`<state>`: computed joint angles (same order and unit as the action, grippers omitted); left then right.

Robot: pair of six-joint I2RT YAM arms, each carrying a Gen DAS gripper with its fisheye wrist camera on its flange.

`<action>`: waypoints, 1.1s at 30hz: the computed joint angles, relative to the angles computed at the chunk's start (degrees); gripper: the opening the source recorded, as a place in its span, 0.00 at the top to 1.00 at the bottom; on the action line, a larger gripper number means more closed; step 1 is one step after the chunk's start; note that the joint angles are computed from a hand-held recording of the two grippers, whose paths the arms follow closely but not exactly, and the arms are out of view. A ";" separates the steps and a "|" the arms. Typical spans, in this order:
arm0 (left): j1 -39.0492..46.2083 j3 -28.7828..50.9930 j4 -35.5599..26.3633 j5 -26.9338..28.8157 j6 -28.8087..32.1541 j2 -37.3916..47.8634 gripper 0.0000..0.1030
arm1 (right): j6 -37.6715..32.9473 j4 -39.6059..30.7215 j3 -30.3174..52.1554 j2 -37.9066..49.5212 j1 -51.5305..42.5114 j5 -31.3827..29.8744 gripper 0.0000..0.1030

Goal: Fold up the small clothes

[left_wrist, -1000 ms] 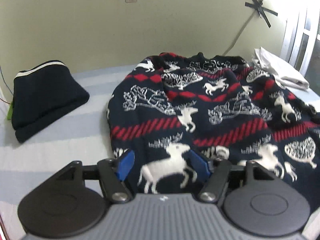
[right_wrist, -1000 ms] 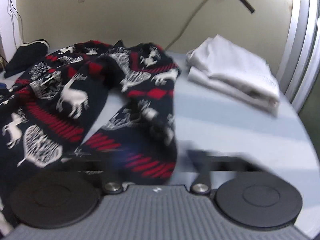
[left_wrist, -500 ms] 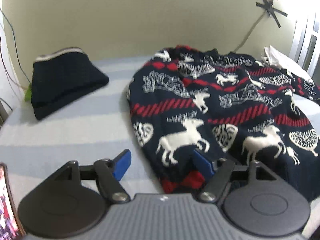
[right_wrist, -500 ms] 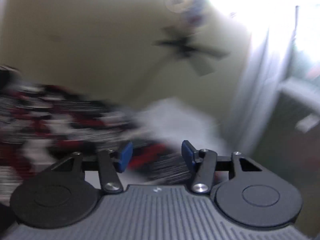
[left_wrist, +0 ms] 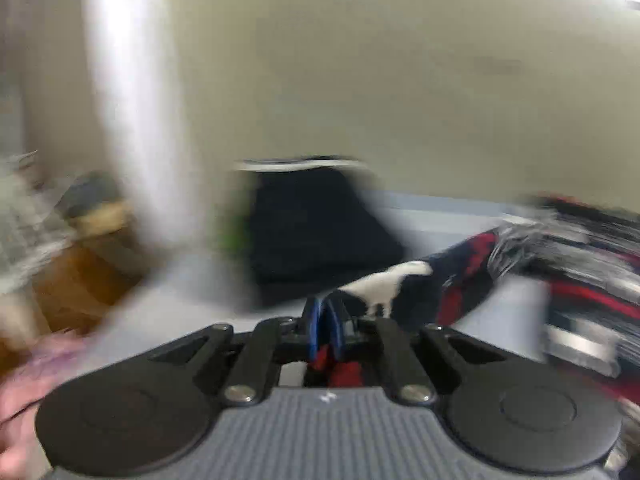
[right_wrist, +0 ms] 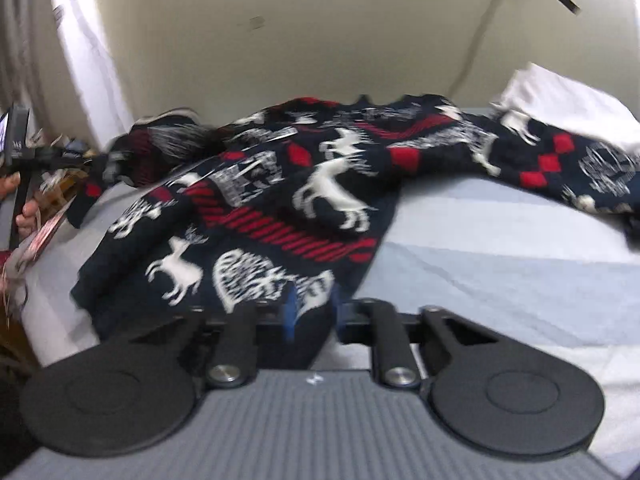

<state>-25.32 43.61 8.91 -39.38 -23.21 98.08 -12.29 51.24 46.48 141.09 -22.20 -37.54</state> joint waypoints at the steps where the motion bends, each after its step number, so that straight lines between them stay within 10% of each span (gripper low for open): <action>1: 0.98 -0.90 -1.08 1.90 -1.80 -1.95 0.96 | 0.17 -1.57 0.23 -0.59 -1.46 -1.14 0.78; 7: -4.59 -11.44 2.11 22.01 1.99 -10.54 0.89 | -6.35 -9.42 -1.16 -3.36 -7.61 -7.05 0.63; 11: -10.64 -10.99 3.64 30.25 1.61 -5.75 0.55 | -4.90 -6.77 -3.94 -3.85 -5.24 -6.87 0.57; 13: -12.68 -9.01 3.39 30.68 1.91 -2.36 0.61 | -4.28 -2.14 -5.28 -2.79 -3.63 -5.72 0.68; 15: -14.11 -9.02 5.49 29.45 3.72 -1.18 0.90 | -4.69 0.83 -6.31 -2.73 -1.75 -2.00 0.90; 24: -19.67 -14.01 -14.23 30.41 2.03 -27.89 0.95 | -11.74 -1.76 -18.73 -24.02 -11.74 -4.92 0.90; 29: -24.29 -15.16 -14.96 31.76 -0.57 -22.16 0.94 | -23.16 -14.63 -16.27 -21.57 -12.36 2.39 0.89; 33: -20.57 -15.33 -14.24 31.69 -2.16 -19.25 0.92 | -22.82 -11.78 -13.11 -15.38 -11.86 5.35 0.61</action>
